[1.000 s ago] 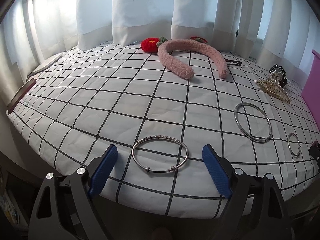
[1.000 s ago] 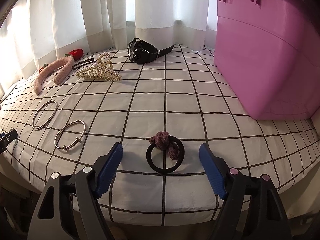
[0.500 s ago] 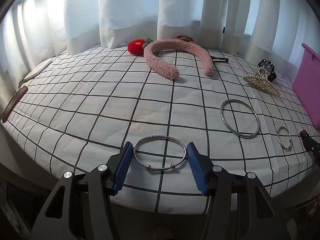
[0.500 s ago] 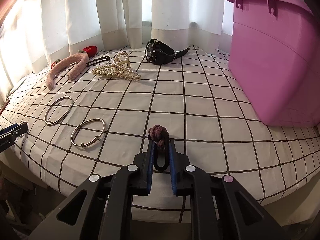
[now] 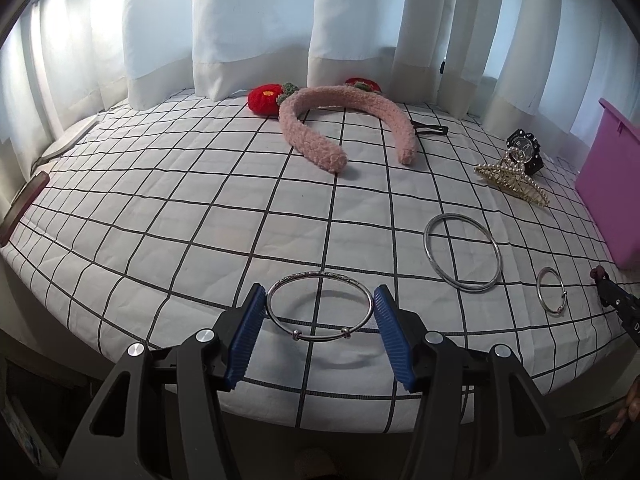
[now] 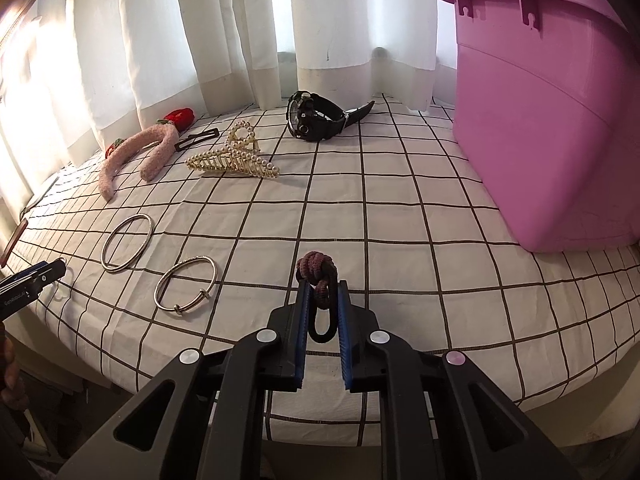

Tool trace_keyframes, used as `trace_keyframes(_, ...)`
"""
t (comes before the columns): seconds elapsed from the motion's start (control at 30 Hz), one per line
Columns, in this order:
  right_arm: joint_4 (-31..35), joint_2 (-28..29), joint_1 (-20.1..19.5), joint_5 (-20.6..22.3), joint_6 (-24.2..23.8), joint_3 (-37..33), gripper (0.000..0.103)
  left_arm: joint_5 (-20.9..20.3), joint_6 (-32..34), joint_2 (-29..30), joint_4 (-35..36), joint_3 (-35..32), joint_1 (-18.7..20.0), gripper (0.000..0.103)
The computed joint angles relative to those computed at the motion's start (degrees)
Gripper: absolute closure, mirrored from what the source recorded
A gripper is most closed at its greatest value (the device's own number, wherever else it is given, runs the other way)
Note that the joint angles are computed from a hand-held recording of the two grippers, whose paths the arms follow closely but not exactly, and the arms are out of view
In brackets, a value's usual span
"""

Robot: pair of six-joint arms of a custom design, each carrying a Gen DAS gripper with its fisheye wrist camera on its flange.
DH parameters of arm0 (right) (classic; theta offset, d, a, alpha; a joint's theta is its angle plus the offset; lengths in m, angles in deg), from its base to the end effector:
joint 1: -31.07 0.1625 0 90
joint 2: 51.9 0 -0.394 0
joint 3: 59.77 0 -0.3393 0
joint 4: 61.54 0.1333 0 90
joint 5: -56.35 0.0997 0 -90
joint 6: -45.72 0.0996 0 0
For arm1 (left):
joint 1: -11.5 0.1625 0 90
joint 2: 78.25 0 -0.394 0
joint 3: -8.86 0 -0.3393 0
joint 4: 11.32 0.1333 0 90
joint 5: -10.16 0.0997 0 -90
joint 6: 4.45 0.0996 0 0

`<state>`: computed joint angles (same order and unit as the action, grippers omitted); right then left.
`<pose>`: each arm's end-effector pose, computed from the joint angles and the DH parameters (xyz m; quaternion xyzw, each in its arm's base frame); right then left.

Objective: Organize jewelry
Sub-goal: 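Carry the bangle and hair tie over the pink basin and open both grippers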

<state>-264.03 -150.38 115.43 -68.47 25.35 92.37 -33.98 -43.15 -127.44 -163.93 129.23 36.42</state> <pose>0.0501 -0.2708 0.3219 -0.0392 -0.8432 0.3980 0.3594 -0.3265 -0.3775 0.0561 0.2379 0.8875 -0.2632 0.2939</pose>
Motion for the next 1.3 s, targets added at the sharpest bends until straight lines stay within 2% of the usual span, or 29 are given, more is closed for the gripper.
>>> trace_keyframes(0.23, 6.4, -2.8, 1.5, -1.3, 2.0, -1.9, 0.090, -1.6, 1.8, 0.4, 1.8, -3.1, -0.2, 0.049)
trace_keyframes(0.43, 14.4, -5.4, 5.0, -3.6, 6.6, -4.9, 0.090, -3.1, 3.6, 0.0, 5.7, -6.9, -0.8, 0.049)
trace_keyframes(0.67, 26.3, -8.0, 12.4, -8.1, 14.7, -11.2, 0.090, -4.9, 7.7, 0.3, 9.9, -14.3, -1.7, 0.049)
trace_keyframes(0.8, 31.1, -7.3, 17.9, -11.3, 18.1, -16.0, 0.090, -5.4, 11.7, 1.4, 10.2, -19.8, -2.3, 0.049)
trace_keyframes(0.93, 31.8, -5.5, 24.0, -16.3, 18.3, -21.0, 0.090, -6.9, 16.9, 3.0, 8.7, -24.7, -3.1, 0.049)
trace_keyframes(1.07, 33.1, -5.7, 27.2, -18.7, 17.9, -25.4, 0.090, -9.4, 20.4, 5.8, 9.5, -30.6, -3.9, 0.049)
trace_keyframes(1.2, 33.3, -7.3, 27.8, -19.9, 14.6, -28.7, 0.090, -12.1, 21.8, 9.6, 10.0, -36.3, -5.0, 0.049)
trace_keyframes(1.3, 36.5, -11.2, 25.1, -17.8, 12.8, -30.8, 0.090, -15.6, 22.5, 13.5, 10.7, -41.3, -5.5, 0.049)
